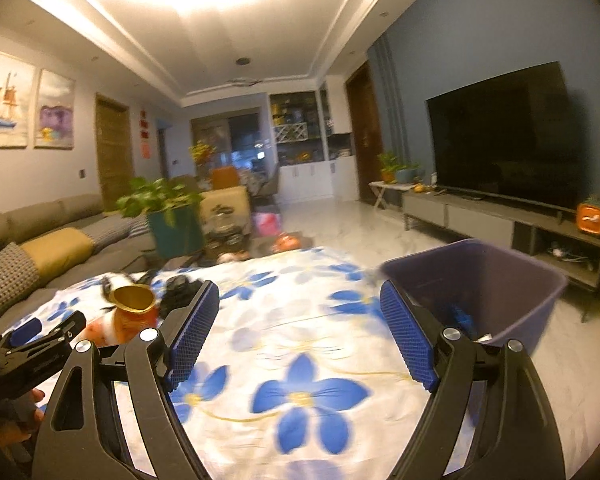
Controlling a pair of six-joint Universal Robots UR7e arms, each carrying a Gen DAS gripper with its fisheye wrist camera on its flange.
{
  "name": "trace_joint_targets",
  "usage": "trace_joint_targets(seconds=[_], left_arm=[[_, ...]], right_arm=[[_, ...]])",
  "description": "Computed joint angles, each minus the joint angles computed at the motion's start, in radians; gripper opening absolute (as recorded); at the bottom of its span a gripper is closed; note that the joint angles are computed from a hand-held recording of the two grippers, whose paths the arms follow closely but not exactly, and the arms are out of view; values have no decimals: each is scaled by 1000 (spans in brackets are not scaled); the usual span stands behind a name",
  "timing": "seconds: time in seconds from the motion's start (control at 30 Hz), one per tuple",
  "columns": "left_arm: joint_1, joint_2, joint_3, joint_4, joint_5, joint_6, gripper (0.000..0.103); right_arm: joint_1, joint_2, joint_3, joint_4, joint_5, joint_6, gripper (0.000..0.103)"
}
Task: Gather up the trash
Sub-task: 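Move both grippers back over the table toward the remaining cups, then grasp the red-gold paper bucket with the right gripper while the left gripper grasps the orange-printed paper cup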
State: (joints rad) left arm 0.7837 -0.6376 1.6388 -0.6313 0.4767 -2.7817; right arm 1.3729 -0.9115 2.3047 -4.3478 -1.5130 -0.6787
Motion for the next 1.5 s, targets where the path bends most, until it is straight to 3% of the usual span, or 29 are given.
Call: trace_joint_targets(seconds=[0.33, 0.63, 0.8, 1.2, 1.27, 1.4, 1.5], left_arm=[[35, -82, 91, -130, -59, 55, 96], [67, -131, 121, -143, -70, 38, 96], [74, -146, 132, -206, -72, 101, 96], [97, -139, 90, -99, -25, 51, 96], [98, -139, 86, -85, -18, 43, 96], [98, -135, 84, -80, -14, 49, 96], [93, -132, 87, -89, -12, 65, 96]], right_arm=[[85, 98, -97, 155, -20, -28, 80], [141, 173, -194, 298, -25, -44, 85], [165, 211, -256, 353, -50, -36, 86], [196, 256, -365, 486, -86, 4, 86], [197, 259, -371, 501, -89, 9, 83], [198, 257, -379, 537, -98, 12, 61], [194, 252, -368, 527, -87, 13, 56]])
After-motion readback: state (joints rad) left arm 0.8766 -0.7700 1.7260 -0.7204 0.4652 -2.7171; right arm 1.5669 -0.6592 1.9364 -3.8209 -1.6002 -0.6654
